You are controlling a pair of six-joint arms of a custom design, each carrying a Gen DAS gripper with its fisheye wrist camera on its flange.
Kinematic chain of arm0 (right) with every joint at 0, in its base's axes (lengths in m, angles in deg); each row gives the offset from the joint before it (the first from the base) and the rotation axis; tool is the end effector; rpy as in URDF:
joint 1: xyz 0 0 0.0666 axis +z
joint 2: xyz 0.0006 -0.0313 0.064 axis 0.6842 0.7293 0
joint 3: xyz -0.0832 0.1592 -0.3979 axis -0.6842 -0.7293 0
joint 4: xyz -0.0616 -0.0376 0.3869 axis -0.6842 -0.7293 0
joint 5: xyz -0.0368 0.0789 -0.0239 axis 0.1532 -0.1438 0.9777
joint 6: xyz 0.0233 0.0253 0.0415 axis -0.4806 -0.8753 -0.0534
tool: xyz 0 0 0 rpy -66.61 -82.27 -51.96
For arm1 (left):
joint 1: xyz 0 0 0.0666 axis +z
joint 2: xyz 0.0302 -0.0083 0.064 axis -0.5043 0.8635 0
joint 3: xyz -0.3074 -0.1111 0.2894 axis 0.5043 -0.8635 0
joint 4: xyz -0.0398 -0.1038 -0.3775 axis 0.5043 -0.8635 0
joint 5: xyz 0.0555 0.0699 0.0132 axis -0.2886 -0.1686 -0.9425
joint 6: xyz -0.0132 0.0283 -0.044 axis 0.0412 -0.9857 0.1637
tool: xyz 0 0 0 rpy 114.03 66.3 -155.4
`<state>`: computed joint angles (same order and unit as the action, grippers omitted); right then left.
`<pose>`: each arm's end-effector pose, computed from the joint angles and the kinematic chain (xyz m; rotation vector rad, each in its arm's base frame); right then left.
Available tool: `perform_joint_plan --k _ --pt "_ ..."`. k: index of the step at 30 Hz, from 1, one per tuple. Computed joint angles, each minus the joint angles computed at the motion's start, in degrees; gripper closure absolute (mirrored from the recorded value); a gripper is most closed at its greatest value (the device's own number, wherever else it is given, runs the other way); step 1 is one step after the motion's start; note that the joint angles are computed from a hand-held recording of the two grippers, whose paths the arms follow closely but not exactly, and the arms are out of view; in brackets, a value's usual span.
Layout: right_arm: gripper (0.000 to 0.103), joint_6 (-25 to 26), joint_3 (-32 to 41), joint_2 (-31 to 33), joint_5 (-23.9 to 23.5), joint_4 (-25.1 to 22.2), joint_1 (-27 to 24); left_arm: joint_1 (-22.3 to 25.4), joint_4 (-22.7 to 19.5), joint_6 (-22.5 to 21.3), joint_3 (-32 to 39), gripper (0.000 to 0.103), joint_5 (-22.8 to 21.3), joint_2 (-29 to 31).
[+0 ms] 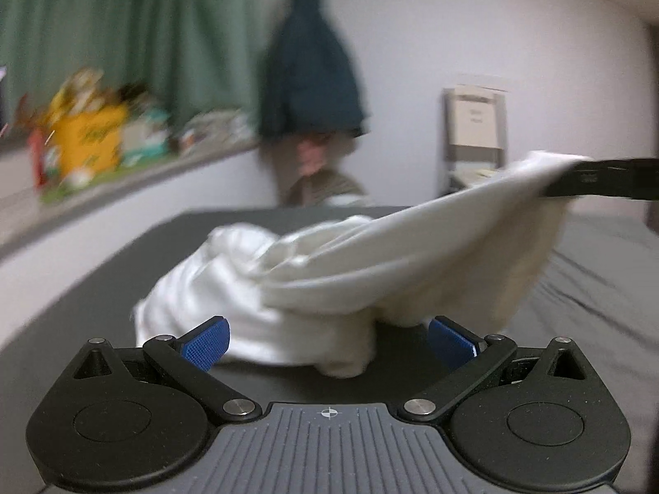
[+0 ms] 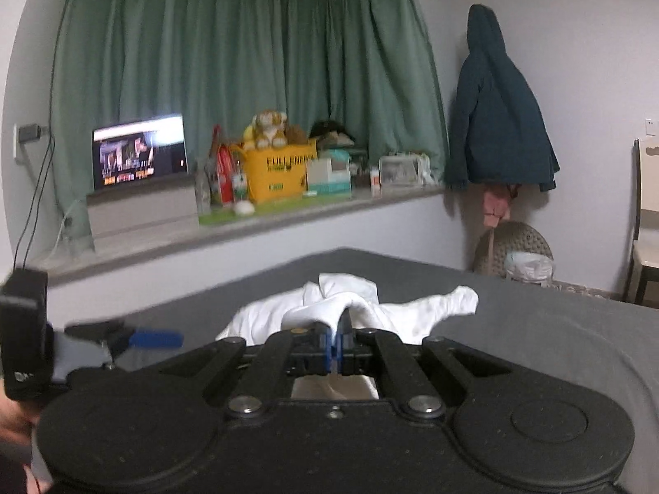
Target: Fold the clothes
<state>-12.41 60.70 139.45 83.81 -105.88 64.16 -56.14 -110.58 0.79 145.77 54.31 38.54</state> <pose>0.3496 0.1280 0.6059 -0.1117 1.8618 0.2090 0.3954 -0.1877 0.5435 0.4348 1.9215 -0.1415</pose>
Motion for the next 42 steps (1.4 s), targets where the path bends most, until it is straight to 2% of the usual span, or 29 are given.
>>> perform_joint_plan --k 2,4,7,9,11,12,15,16,17,19,20,22,25,27,29,30,32,33,34,36,39,42 --pt "0.100 -0.3 -0.4 0.3 0.1 -0.5 0.1 -1.6 0.7 -4.8 -0.5 0.000 -0.7 -0.3" --pt "0.095 -1.6 -0.2 0.9 0.1 -1.3 0.2 -2.5 0.3 -7.4 -0.1 0.000 -0.4 -0.1" --pt "0.088 -3.2 -0.1 1.8 -0.1 -2.0 0.3 -2.3 -1.0 -6.5 1.7 0.000 1.7 1.2" --pt "0.084 -3.3 -0.3 2.4 0.7 -2.0 0.5 -2.5 -0.5 -6.2 2.4 0.000 1.5 2.2" --pt "0.084 -4.5 -0.4 3.1 -0.6 -1.9 0.0 -3.8 0.2 -8.1 2.5 0.000 -0.2 2.7" --pt "0.085 -5.4 -0.3 3.3 -1.7 -1.9 -0.3 -4.4 0.7 -10.2 2.4 0.000 -1.1 3.0" --pt "0.097 -7.7 -0.2 4.1 -5.4 -1.3 -1.5 -6.4 4.2 -18.3 0.5 0.000 -4.5 3.1" --pt "0.097 -7.9 -0.1 4.3 -6.2 -1.0 -1.7 -6.8 4.4 -19.8 0.3 0.002 -5.2 3.2" --pt "0.097 -8.1 -0.1 4.5 -7.0 -0.8 -1.8 -7.1 4.7 -21.4 0.1 0.007 -5.9 3.2" --pt "0.097 -8.0 0.5 5.1 -9.2 -1.1 -2.1 -7.8 4.2 -23.6 0.6 0.041 -7.4 3.7" --pt "0.097 -7.9 0.8 5.4 -10.3 -1.3 -2.3 -7.8 3.2 -23.3 1.4 0.047 -7.7 4.1" --pt "0.097 -7.5 2.1 6.4 -11.6 -2.9 -2.3 -7.1 -0.8 -19.3 4.0 0.070 -5.8 5.1" --pt "0.096 -6.7 3.9 7.8 -12.4 -4.3 -2.3 -6.0 -5.2 -12.9 6.4 0.087 -2.8 6.1" --pt "0.096 -6.1 5.2 8.9 -12.8 -5.4 -2.2 -5.6 -6.3 -11.5 6.3 0.096 -2.1 5.9" --pt "0.095 -5.6 5.3 9.3 -13.0 -5.3 -2.3 -4.8 -7.3 -8.3 6.3 0.096 -1.2 5.5" --pt "0.089 -5.5 4.8 9.3 -12.9 -4.8 -2.3 -4.3 -7.1 -7.1 5.9 0.096 -0.6 5.0" --pt "0.065 -5.8 3.4 8.7 -11.7 -3.6 -2.2 -3.6 -6.4 -5.5 5.2 0.096 -2.0 4.2" --pt "0.046 -6.1 1.9 7.9 -10.4 -2.4 -2.1 -3.3 -5.6 -5.0 4.6 0.096 -3.6 3.5" --pt "0.038 -5.8 0.6 7.3 -9.5 -1.5 -1.9 -2.4 -5.2 -4.3 4.9 0.096 -4.3 3.6" --pt "0.038 -4.0 -0.6 6.7 -8.0 -2.8 -1.5 -0.9 -4.9 -1.3 5.1 0.096 -5.4 3.4" --pt "0.038 0.8 0.4 8.4 -2.8 -9.5 0.5 1.9 -4.8 4.0 4.9 0.096 -5.8 3.0" --pt "0.038 5.2 -0.1 9.8 0.6 -9.3 2.5 4.3 -4.1 6.6 4.9 0.096 -4.2 4.0"
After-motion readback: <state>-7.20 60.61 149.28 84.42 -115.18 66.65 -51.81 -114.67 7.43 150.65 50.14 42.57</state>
